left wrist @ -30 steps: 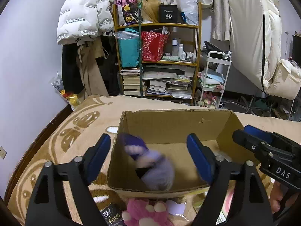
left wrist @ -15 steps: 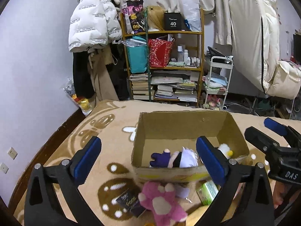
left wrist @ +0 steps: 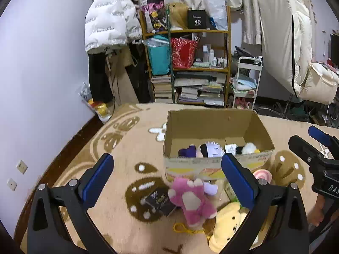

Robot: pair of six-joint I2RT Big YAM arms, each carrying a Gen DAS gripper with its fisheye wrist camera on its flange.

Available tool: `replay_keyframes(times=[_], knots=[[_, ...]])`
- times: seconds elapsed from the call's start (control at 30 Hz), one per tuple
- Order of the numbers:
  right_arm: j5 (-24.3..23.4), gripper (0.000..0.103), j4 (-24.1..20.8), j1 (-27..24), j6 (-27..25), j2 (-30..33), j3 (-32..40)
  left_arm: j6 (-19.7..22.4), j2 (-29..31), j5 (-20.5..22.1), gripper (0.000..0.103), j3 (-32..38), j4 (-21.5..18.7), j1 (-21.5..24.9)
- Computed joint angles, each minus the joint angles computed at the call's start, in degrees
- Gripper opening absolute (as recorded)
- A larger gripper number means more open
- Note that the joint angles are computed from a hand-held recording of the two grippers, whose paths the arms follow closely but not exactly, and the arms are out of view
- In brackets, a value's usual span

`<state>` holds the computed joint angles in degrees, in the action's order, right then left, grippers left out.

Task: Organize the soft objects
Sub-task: 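Withdraw both open tools from the box back toward the pile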

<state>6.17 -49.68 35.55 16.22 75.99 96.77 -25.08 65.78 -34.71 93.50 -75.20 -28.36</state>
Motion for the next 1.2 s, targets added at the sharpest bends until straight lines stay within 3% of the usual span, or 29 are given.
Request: replay_keyframes(times=[0.43,1.2], knots=[[3.4,0.103,0.99,0.88,1.08,-2.42,-3.71,-2.74,0.95,1.82,0.101,-1.61,-3.03,2.29],[-1.82,0.103,-2.46,-2.29,4.19,2.09,-4.21,-5.69,6.73,9.17,0.101,-2.03,-5.01,9.51]])
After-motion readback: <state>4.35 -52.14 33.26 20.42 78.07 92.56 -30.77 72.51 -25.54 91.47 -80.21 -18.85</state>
